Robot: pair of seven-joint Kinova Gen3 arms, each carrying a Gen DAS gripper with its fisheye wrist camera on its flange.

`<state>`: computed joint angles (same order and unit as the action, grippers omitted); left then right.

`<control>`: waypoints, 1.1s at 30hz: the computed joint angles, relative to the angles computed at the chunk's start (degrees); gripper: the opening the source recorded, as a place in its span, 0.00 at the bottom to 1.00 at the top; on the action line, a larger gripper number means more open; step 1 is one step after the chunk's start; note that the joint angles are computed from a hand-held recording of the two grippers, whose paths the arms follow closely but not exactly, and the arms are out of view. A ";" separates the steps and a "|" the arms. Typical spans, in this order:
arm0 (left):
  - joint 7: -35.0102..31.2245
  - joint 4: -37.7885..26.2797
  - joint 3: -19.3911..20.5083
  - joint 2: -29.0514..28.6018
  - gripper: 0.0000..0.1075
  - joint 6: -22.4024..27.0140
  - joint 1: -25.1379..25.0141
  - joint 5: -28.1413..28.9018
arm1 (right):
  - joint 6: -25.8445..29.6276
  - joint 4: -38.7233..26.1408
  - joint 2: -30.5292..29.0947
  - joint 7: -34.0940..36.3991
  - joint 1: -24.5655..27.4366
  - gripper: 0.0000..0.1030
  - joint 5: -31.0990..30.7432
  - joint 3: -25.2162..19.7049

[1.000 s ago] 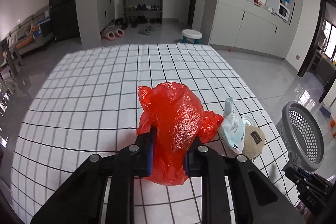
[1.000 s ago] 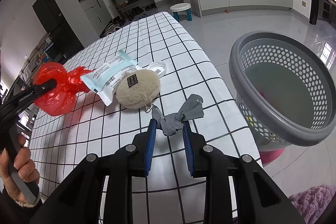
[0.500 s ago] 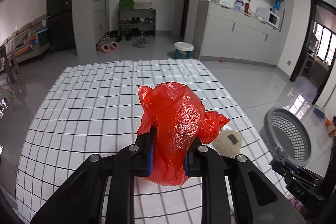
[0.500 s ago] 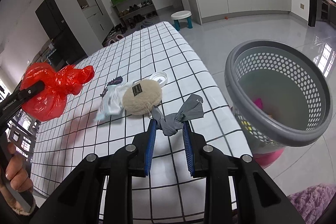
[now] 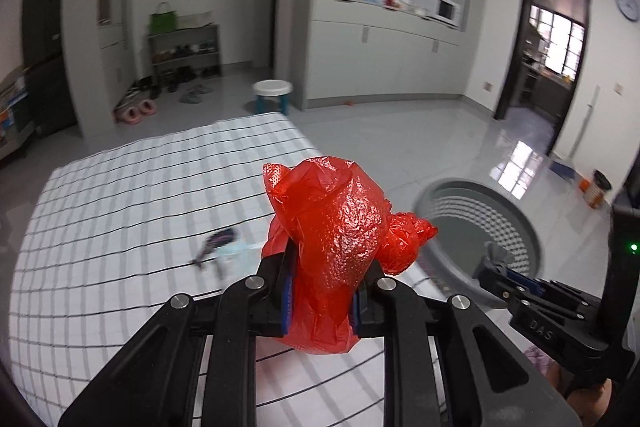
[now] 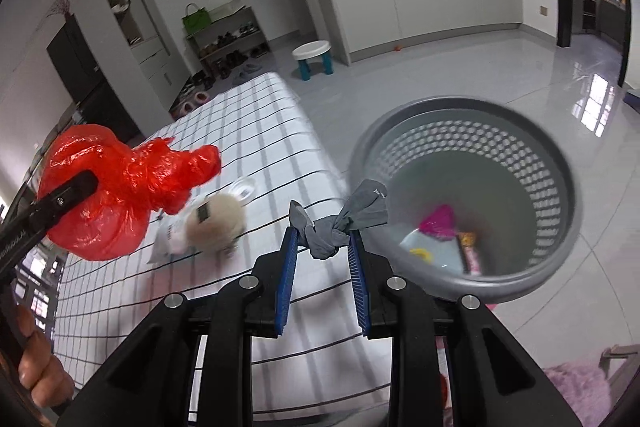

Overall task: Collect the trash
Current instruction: 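Carry the red bag and grey bow over the grey basket, then open the left gripper to drop the red bag into the basket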

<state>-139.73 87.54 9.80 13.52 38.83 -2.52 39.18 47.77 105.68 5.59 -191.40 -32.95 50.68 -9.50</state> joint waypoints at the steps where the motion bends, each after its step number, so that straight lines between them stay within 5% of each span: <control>1: 0.11 -0.40 0.37 0.33 0.19 0.19 0.62 -0.22 | 0.34 0.69 -0.66 -0.19 0.26 0.24 -0.04 0.22; 11: 5.85 -5.42 3.19 4.98 0.19 1.03 9.17 -7.10 | 0.21 6.98 -6.14 0.69 7.17 0.24 -1.27 0.17; 21: 12.77 -11.70 4.35 11.40 0.19 2.25 17.83 -16.56 | -9.76 13.05 -8.39 3.35 16.22 0.24 -2.55 1.88; 33: 19.06 -16.47 3.79 15.44 0.20 5.36 22.03 -23.39 | -12.88 13.29 -7.59 5.10 19.70 0.27 -5.96 1.96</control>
<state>-120.66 71.07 13.59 28.96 44.19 19.51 15.79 34.89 118.96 -2.00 -186.29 -13.25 44.72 -7.53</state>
